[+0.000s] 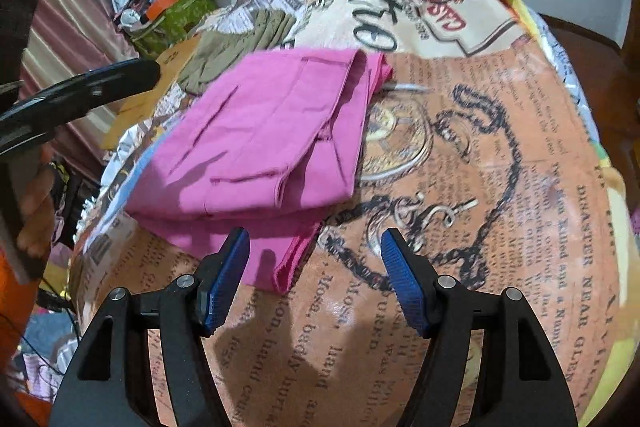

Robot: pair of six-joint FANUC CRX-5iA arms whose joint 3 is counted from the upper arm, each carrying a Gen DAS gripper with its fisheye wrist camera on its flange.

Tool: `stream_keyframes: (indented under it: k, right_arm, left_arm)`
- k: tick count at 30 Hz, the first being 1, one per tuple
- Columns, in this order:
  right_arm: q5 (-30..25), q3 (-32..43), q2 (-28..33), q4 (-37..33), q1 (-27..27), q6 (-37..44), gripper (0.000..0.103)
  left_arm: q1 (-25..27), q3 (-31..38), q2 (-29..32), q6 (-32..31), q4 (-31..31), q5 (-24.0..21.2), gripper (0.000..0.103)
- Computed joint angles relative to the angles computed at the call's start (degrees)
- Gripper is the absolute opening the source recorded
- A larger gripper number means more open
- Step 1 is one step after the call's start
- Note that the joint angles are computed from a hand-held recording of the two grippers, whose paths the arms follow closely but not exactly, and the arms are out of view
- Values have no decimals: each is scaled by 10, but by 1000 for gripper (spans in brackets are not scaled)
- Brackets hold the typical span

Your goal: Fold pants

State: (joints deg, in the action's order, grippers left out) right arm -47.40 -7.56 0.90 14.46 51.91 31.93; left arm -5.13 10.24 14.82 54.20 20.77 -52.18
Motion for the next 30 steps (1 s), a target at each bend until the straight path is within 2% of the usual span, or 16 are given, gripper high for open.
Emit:
stream_keyframes:
  k: [7, 13, 16, 19, 21, 23, 26, 27, 30]
  right_arm:
    - [-2, 2, 7, 4, -8, -3, 66]
    - [-4, 0, 7, -19, -18, 1, 66]
    - [-3, -3, 5, -26, -23, 3, 66]
    - [-3, -6, 4, -29, -29, 4, 66]
    - [0, -8, 5, -32, -34, 4, 66]
    - [4, -10, 6, -34, -39, 1, 66]
    - [16, -21, 4, -31, -43, -18, 66]
    - [16, -22, 4, -31, -44, -22, 66]
    - [9, -25, 5, -21, -41, -37, 66]
  left_arm:
    - [-4, 133, 88, 52, -90, -45, 78]
    - [-21, 278, 191, 85, -142, -124, 78]
    - [-33, 369, 254, 118, -184, -183, 78]
    - [-29, 437, 313, 130, -173, -249, 78]
    - [-30, 434, 318, 136, -178, -246, 87]
    - [-37, 393, 299, 134, -204, -206, 94]
    - [-47, 322, 259, 107, -236, -139, 95]
    - [-49, 312, 253, 104, -241, -130, 95]
    - [-46, 321, 255, 103, -236, -152, 95]
